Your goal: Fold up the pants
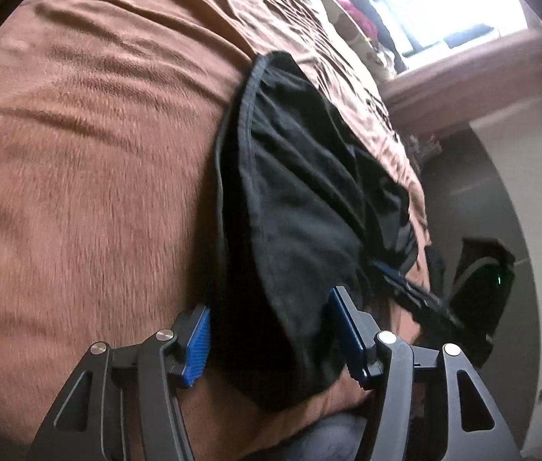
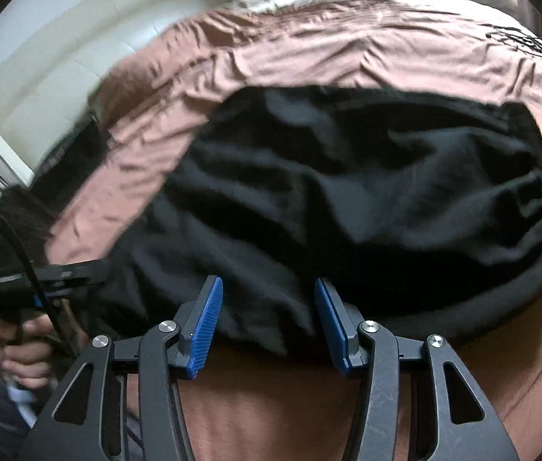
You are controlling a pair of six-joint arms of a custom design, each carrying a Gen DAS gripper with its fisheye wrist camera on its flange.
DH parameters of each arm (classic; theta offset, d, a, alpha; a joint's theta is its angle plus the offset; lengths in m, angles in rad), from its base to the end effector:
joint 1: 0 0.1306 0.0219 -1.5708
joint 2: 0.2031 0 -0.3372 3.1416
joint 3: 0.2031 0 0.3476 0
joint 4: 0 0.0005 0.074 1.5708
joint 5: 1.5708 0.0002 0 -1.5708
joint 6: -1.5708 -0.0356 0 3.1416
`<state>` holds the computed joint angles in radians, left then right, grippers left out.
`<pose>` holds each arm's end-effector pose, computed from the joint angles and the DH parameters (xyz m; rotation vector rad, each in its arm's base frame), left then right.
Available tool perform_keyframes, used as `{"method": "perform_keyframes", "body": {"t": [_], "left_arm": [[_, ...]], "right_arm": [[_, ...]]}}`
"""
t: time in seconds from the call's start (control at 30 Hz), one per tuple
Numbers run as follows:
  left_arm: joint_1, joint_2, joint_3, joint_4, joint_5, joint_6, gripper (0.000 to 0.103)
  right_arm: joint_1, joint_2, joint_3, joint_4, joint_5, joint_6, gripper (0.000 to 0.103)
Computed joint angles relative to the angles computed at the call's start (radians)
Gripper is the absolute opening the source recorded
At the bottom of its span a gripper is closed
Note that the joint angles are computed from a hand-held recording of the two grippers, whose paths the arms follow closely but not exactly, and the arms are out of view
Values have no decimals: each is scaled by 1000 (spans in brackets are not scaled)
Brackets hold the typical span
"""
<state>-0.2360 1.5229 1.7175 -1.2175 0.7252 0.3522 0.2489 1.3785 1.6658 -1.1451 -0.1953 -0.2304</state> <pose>0.4487 -0.1327 0.4449 0.1256 2.6077 -1.1541 0.4152 0.1121 0.4838 -0.1123 2.4556 0.4509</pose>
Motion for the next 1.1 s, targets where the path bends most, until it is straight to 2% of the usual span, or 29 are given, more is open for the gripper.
{"method": "perform_keyframes", "body": {"t": [0.1,0.17,0.23,0.3,0.37,0.53,0.6,0.73,0.87,1.1], "left_arm": [[-2,-21,-23,-2,-21,-3,46],[1,-33,-47,9,-36,2,28],[15,-43,-74,27,-14,24,14],[28,-55,-99,51,6,47,10],[35,-64,-111,59,12,54,9],[35,-75,-122,70,0,69,9],[34,-77,-130,85,0,89,9],[36,-93,-154,117,-2,127,9],[43,-123,-192,152,0,161,9],[54,-159,-244,198,-4,198,9]], "right_arm": [[14,2,11,-19,34,24,45],[28,6,24,-50,48,45,45],[34,13,48,-85,50,71,45],[21,18,67,-96,23,68,45],[4,10,73,-86,-8,60,45],[-24,-5,90,-47,-24,39,45],[-23,7,95,-44,-5,38,39],[-22,67,123,-57,12,6,32],[-17,129,176,-58,34,-14,31],[-42,210,245,-13,1,-84,31]]}}
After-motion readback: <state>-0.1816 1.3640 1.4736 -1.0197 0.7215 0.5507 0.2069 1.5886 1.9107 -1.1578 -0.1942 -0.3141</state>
